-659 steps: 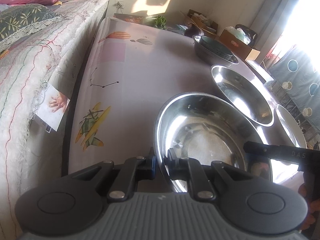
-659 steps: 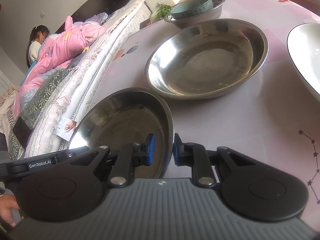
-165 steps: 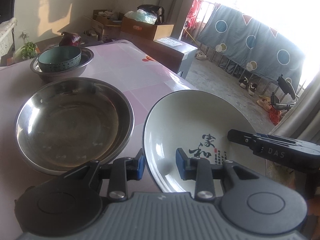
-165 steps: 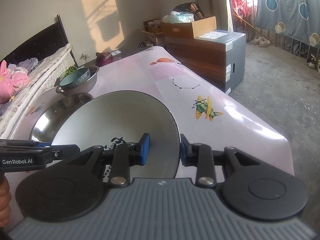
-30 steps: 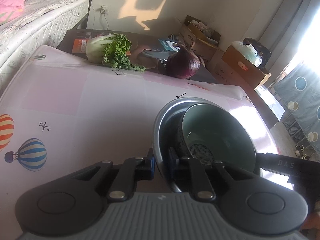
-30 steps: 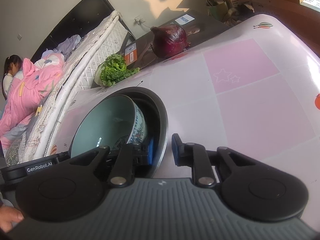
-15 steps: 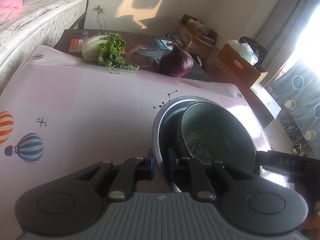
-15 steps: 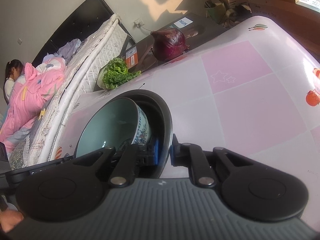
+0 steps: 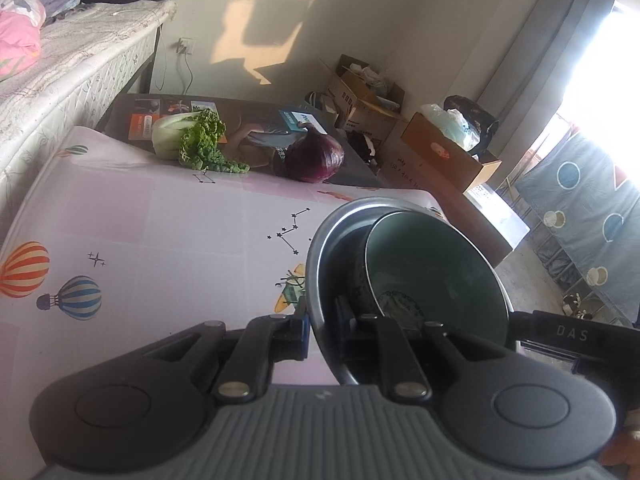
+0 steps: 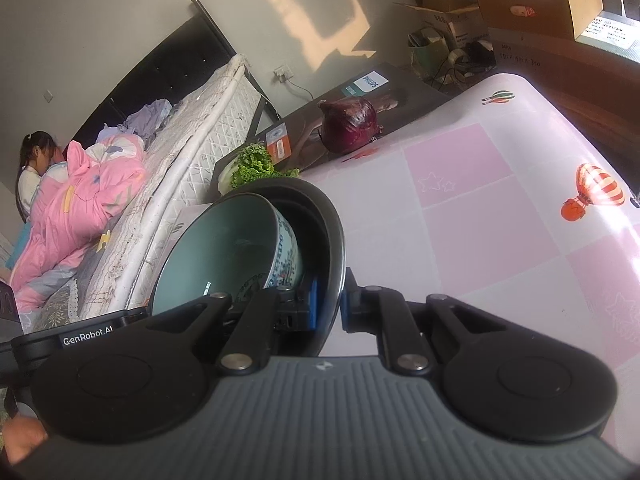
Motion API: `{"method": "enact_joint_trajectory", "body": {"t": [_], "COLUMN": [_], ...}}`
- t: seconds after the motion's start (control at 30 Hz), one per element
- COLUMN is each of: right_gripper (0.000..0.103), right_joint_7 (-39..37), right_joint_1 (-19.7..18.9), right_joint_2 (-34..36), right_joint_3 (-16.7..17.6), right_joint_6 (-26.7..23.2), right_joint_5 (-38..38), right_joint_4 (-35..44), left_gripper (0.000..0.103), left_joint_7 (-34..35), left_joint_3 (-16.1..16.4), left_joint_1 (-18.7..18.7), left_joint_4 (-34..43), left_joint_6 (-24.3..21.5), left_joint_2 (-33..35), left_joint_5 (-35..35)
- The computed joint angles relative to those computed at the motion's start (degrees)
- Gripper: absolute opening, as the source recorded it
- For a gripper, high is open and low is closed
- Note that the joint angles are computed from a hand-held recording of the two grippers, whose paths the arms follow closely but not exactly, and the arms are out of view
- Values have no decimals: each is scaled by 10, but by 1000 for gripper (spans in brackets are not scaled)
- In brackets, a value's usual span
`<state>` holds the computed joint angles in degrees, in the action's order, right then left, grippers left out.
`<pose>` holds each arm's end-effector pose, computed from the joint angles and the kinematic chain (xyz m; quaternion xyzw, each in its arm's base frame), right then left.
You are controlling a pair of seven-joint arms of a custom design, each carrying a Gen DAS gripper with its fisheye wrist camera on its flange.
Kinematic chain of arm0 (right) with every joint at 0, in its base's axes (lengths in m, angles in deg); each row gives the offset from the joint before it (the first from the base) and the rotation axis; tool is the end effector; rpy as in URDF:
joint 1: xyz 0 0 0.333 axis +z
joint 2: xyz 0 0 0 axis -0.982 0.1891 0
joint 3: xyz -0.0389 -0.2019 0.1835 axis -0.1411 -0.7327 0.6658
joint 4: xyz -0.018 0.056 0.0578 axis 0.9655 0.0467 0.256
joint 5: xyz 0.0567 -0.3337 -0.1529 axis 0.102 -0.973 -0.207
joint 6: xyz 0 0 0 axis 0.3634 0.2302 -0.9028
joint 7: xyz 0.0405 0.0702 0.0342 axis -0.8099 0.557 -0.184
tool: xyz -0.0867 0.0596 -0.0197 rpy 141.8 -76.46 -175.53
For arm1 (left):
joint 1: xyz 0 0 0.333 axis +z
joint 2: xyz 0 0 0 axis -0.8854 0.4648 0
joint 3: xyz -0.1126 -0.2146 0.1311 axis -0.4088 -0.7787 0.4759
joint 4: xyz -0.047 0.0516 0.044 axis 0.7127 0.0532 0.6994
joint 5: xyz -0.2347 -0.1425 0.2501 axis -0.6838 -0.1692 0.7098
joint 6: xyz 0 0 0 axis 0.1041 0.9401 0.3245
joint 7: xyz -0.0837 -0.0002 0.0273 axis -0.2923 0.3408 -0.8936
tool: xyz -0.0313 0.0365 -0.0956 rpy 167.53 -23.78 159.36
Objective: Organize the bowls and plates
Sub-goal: 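Lift and carry the steel bowl with both tools over the plate stack, then lower the steel bowl onto the plate stack and open both tools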
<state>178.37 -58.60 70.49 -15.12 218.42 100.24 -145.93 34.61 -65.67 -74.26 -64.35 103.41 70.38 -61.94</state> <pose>0.6293 0.2698 0.4974 -0.6108 0.6530 -0.0832 0.4400 0.5668 -0.2631 0.5158 -0.6696 0.6129 -0.3975 0.1345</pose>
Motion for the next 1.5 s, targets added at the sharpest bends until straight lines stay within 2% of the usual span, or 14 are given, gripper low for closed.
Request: {"method": "enact_joint_trajectory", "body": {"t": [0.2,0.47,0.7,0.97,1.13,1.27,1.33,1.43,1.5], "right_gripper": [11,12,12,12,14,16,19,19,25], "right_joint_7": [31,46,139,162,190,281,313,354,378], "right_joint_1": [20,26,17,24,8,-35,-43,-52,-58], "right_joint_2": [-109,-246,-313,-321,-308,-298,-297,-300,-305], "right_joint_3": [-6,27,59,61,72,98,100,100,102], "right_joint_6": [40,74,73,62,62,60,58,59,61], "right_joint_5": [-18,36,-33,-46,-106,-244,-288,-344,-376], "right_joint_4": [-126,-308,-411,-442,-430,-410,-403,-399,-400], "left_gripper": [11,11,12,12,13,16,17,26,37], "left_joint_7": [-18,-10,8,7,7,-9,-14,-31,-45], "left_joint_3": [-2,7,16,14,12,1,-1,-10,-14], "left_joint_1": [-9,-37,-68,-70,-66,-52,-49,-39,-33], "left_joint_4": [-77,-202,-271,-292,-289,-288,-286,-284,-287], "left_joint_6": [12,10,-3,-9,-16,-14,-15,-20,-22], "left_joint_2": [-84,-194,-235,-237,-232,-239,-243,-250,-258], "left_joint_5": [4,-35,-65,-58,-49,-13,0,28,46]}}
